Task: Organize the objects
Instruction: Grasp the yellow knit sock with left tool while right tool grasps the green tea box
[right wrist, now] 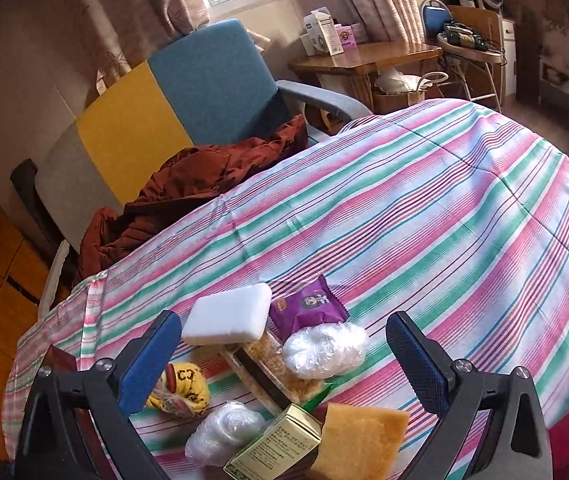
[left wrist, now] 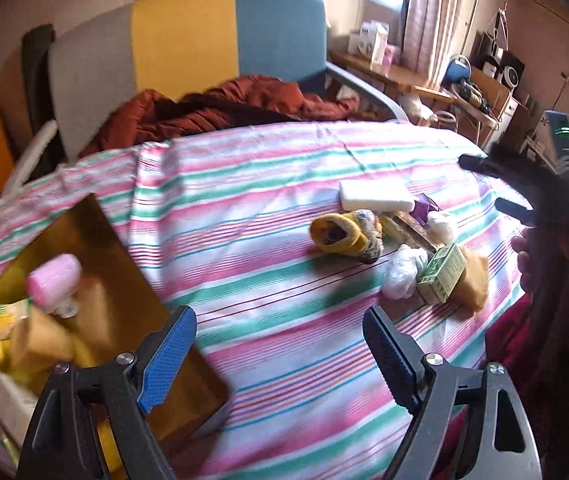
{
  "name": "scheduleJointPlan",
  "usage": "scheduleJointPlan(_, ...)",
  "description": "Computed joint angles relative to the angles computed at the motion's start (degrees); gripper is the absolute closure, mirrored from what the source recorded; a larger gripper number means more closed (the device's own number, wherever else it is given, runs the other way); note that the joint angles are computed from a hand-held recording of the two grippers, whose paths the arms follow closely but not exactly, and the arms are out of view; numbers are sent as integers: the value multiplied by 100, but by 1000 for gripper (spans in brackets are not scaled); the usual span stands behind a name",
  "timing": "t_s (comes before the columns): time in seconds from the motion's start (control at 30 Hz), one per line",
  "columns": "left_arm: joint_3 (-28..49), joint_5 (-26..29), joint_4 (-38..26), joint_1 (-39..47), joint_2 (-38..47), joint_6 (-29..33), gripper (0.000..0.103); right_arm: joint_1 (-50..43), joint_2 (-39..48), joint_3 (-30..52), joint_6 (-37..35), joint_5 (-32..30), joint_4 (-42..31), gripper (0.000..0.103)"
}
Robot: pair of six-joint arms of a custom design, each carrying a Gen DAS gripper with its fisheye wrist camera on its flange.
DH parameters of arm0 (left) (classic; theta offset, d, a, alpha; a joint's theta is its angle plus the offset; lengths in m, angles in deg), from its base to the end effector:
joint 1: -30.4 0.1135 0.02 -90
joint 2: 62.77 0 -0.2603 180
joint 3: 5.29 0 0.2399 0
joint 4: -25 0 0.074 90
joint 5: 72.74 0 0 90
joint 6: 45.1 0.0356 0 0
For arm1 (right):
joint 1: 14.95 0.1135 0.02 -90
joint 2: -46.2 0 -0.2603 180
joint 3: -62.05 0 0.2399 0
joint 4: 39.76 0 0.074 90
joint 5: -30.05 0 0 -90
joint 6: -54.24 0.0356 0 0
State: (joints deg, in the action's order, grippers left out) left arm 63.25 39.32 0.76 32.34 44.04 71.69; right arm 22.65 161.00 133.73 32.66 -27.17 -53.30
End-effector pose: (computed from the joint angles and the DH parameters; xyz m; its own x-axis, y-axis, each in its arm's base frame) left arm 0.3333 -0.0021 0.1192 -0.7275 0.3933 -0.5622 0.5263 0.8456 -0.0894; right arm 0.2981 0.2052 0.0990 -0.5012 0.6008 -0.6228 0.5135 0.7858 0.3447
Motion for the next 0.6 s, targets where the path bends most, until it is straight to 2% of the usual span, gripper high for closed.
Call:
scheduleJointPlan(0.07, 329, -20, -175, -233, 311, -192, 16, 22, -173, -202, 219, 239, 47, 0)
scheduleJointPlan(0.2, 630, -192, -68, -712, 693, -456, 16, 25, -589, -760, 767, 679, 360, 0)
scheduleJointPlan(0.37, 1296, -388, -60, -1261, 1352, -775, 15, -120, -577, -891, 694, 202, 775, 0)
scheduleJointPlan(0.43, 1569, -463, -86, -1414, 1613, -858, 13, -137, -464, -807, 605, 4, 854, 0)
scheduleJointPlan(0.53, 1977, -574, 1, -1621, 2042, -1042, 10, -99, -445, -753, 542, 78, 809, 0)
scheduleJointPlan(0.6, 2255, -659, -28, -1709, 2286, -1131, 3, -124, -449, -798, 487, -6, 917, 0)
